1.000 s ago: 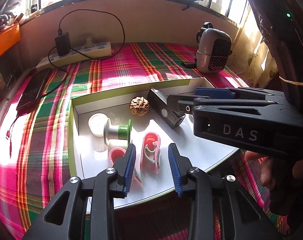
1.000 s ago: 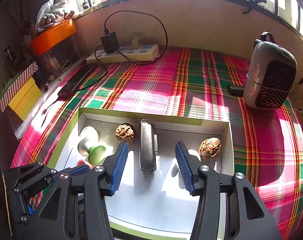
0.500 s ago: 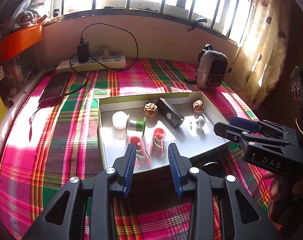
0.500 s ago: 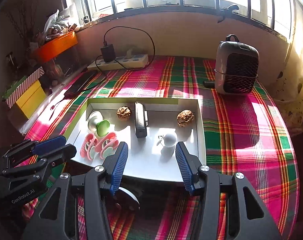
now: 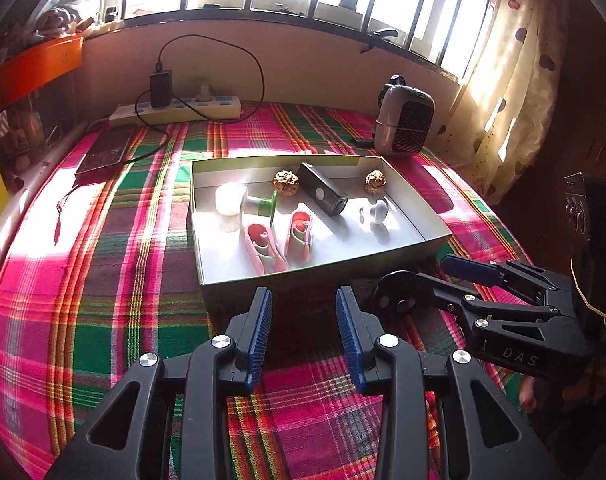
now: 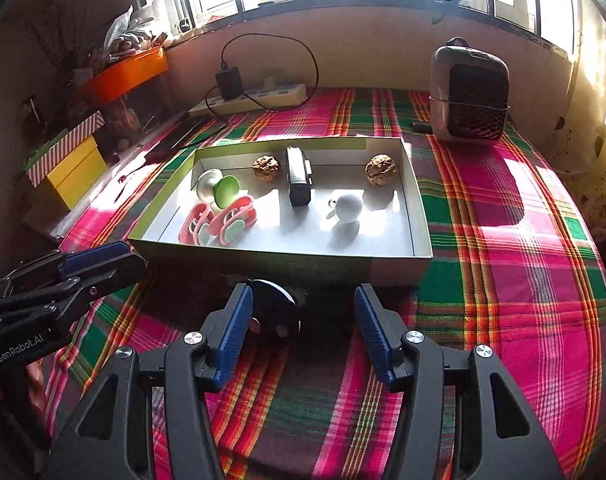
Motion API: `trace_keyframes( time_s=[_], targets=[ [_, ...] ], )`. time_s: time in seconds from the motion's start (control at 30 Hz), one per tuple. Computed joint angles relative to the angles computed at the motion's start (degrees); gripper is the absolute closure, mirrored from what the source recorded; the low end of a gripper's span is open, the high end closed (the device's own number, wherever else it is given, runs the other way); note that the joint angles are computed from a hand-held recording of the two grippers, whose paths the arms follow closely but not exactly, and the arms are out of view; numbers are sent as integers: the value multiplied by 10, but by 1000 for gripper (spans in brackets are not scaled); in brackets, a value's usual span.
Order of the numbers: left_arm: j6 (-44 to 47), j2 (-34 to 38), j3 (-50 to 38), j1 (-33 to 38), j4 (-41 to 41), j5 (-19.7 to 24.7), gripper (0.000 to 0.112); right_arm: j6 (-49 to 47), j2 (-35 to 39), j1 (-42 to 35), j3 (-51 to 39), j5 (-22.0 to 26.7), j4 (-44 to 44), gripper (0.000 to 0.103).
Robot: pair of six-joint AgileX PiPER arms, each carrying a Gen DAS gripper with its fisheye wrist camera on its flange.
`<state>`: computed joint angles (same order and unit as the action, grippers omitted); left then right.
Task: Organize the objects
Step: 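Withdraw both grippers from the box toward the remaining objects, then grasp the black round object with the right gripper while the left gripper grasps the white USB cable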
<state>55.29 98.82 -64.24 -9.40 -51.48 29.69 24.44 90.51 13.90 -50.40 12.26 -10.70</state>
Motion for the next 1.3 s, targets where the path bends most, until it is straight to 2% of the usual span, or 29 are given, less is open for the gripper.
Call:
trace_keyframes(
  time_s=[0.17, 0.23, 0.37, 0.6, 0.83, 0.93, 1.0, 1.07, 1.3],
  targets=[
    [26, 6, 10, 10, -27, 24, 80, 0, 28, 11, -8, 3, -4, 49],
    [27, 7, 11, 9, -28, 27, 80, -34, 38, 10, -14, 2, 25, 49],
    [28, 11, 11, 6, -27, 31, 81, -27, 59, 17, -33, 12, 13, 49],
    [20, 24, 3, 6, -18, 36, 80, 69, 75, 30, -50, 29, -84, 49],
    [7, 39, -10, 2, -5, 40, 80, 108, 69, 31, -38, 21, -120, 49],
    [2, 48, -19, -2, 2, 42, 80, 139, 64, 32, -32, 23, -151, 57],
    [-3, 56, -27, -7, 12, 43, 80, 164, 62, 32, -29, 24, -177, 68],
    [-3, 63, -33, -11, 12, 46, 80, 165, 58, 28, -23, 21, -176, 72],
    [-11, 86, -62, -31, 24, 51, 80, 131, 36, 10, 2, 7, -144, 74]
  ],
)
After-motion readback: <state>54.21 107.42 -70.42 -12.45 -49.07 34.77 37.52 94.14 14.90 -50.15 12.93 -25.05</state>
